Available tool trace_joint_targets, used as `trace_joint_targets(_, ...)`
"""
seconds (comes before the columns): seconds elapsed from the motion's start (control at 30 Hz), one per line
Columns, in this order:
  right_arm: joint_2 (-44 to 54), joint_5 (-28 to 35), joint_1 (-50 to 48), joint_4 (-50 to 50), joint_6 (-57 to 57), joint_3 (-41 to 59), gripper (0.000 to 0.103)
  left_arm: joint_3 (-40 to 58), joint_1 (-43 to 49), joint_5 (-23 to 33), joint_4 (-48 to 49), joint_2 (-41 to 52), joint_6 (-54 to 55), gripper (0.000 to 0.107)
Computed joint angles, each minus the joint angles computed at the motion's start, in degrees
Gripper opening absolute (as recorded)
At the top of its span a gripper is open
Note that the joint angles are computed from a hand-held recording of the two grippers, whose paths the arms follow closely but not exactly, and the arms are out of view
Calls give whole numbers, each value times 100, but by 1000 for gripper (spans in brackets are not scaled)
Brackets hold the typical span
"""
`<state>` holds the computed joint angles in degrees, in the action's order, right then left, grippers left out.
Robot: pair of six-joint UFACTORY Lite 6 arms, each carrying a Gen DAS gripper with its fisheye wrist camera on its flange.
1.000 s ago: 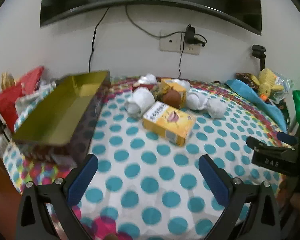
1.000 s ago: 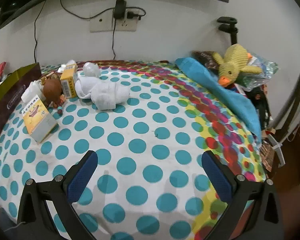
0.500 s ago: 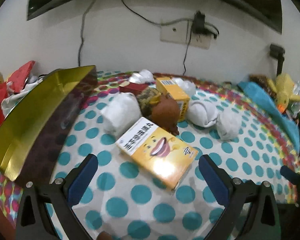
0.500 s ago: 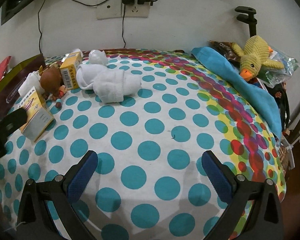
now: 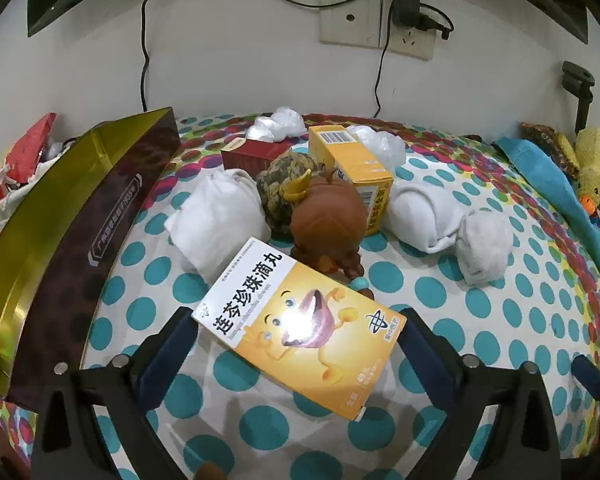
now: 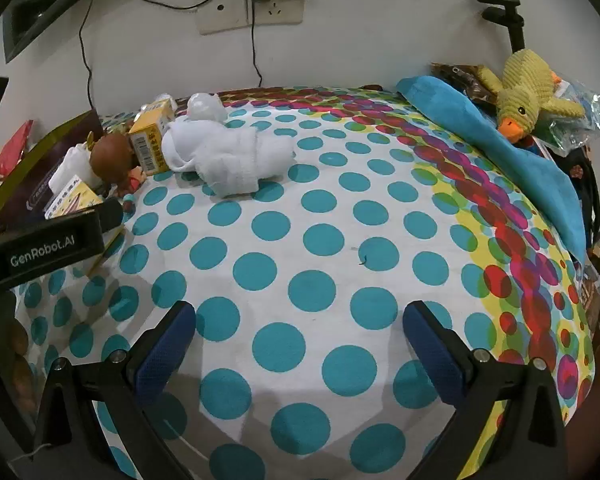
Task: Organize objects
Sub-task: 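Lift the yellow printed medicine box with the left tool while the right tool approaches the white rolled cloth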
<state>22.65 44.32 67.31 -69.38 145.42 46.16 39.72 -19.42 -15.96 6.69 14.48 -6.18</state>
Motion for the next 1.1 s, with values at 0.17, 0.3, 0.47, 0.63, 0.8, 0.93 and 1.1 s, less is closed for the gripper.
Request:
trace_joint_targets(0.17,-31,-54,-17,24,-73,6,103,-732,94,-252,-218,-829,428,101)
trace_joint_targets(0.3,-302,-67,-160,43,-132,-130,103,-1264,225,-298,-35,-1677,501,101)
trace_joint_targets(0.47,-344,-176,-524,71,-549,56,103,-1185,400,-201,254,-1764,243,101)
trace_joint_targets(0.63,27,-130,-673,166,-1138,624,103,-1157,635,-213,786,-1720,-260,101)
trace_joint_targets(0.8,498,-68,-912,277,-1924,1413,103,-1249,906,-218,1344,-1949,-670,101)
trace_joint_targets(0.93,806,-247,-1309,265,-2551,2004,103,-1329,1182,-220,2040,-2199,-1224,101)
trace_joint_targets(1.1,899,-554,-1828,-232,-2420,2051,101,-1358,1398,-353,2686,-2248,-1778,101)
